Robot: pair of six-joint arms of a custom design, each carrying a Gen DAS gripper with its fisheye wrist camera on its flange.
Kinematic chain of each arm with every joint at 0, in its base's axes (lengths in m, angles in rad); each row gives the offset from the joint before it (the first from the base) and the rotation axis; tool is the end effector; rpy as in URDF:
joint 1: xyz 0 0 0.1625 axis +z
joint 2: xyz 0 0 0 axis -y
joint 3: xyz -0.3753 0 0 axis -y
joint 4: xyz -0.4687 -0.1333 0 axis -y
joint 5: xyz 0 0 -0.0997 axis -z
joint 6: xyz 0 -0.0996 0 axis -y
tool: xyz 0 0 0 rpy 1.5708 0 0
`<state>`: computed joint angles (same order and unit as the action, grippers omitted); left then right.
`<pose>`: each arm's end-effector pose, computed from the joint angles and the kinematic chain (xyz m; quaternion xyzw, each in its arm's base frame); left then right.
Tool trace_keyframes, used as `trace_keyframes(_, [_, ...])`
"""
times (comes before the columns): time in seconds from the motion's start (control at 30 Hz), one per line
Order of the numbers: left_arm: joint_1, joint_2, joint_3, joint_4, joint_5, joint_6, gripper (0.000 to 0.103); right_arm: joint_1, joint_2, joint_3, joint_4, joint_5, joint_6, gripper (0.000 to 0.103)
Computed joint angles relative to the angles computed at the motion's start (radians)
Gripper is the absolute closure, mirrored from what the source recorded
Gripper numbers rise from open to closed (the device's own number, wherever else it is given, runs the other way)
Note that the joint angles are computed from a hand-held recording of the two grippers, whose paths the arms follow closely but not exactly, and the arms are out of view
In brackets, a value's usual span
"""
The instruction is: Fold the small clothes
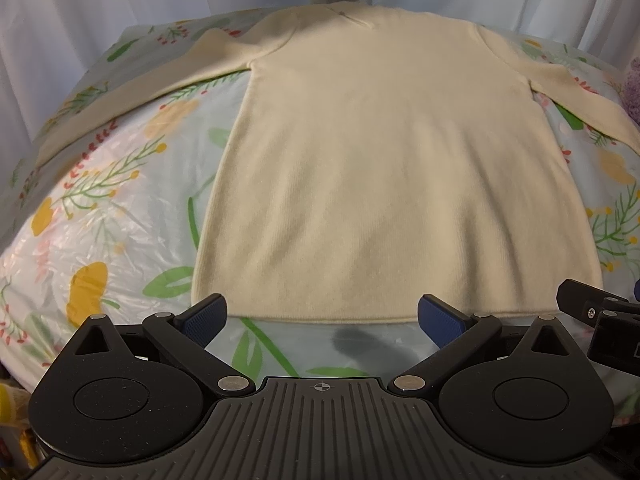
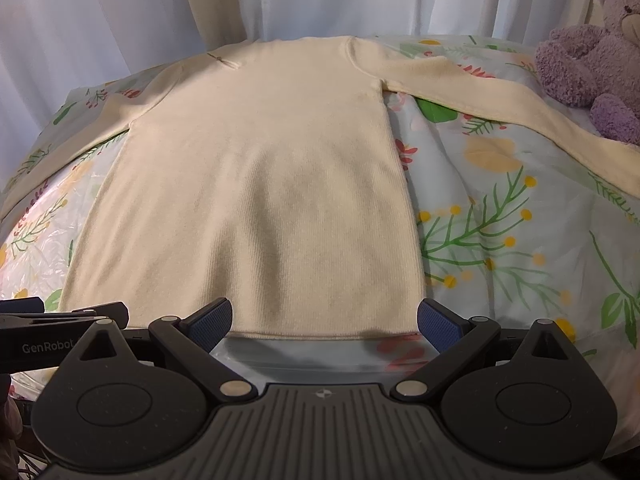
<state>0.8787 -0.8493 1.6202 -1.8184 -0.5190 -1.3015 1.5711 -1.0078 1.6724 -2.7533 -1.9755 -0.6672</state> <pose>-0.2429 -0.6374 0.0251 -0.1268 0.8359 -0.2857 0.4512 0.0943 -0.7012 0.1606 0.2616 -0.9115 0.1734 0.2657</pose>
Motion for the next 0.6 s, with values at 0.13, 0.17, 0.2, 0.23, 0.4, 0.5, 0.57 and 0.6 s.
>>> trace_keyframes(0.13, [0.005,-0.001,0.000,-0.001,-0.010,0.000,0.000,0.001,0.006,-0.007,0.011,-0.005,0.001,0.004])
trace_keyframes(0.17, [0.007,-0.001,-0.001,-0.002,-0.014,0.002,0.000,0.001,0.007,-0.009,0.013,-0.006,0.002,0.004])
trace_keyframes(0.2, [0.009,-0.001,-0.001,-0.003,-0.017,0.002,0.000,0.001,0.009,-0.011,0.016,-0.005,0.002,0.004])
trace_keyframes(0.23, [0.010,-0.001,-0.002,-0.004,-0.019,0.004,0.000,0.000,0.009,-0.011,0.018,-0.003,0.003,0.004])
trace_keyframes(0.4, [0.014,0.004,-0.011,-0.003,-0.022,0.015,0.000,-0.006,0.012,-0.022,0.040,0.013,0.020,0.004])
trace_keyframes(0.5, [0.018,0.008,-0.018,-0.007,-0.023,0.026,0.000,-0.014,0.012,-0.034,0.072,0.041,0.035,0.004])
trace_keyframes(0.57, [0.022,0.008,-0.019,-0.023,-0.024,0.041,0.000,-0.026,0.010,-0.052,0.111,0.091,0.066,0.004])
trace_keyframes(0.6, [0.025,0.008,-0.019,-0.038,-0.025,0.053,0.000,-0.039,0.008,-0.065,0.134,0.139,0.095,0.004])
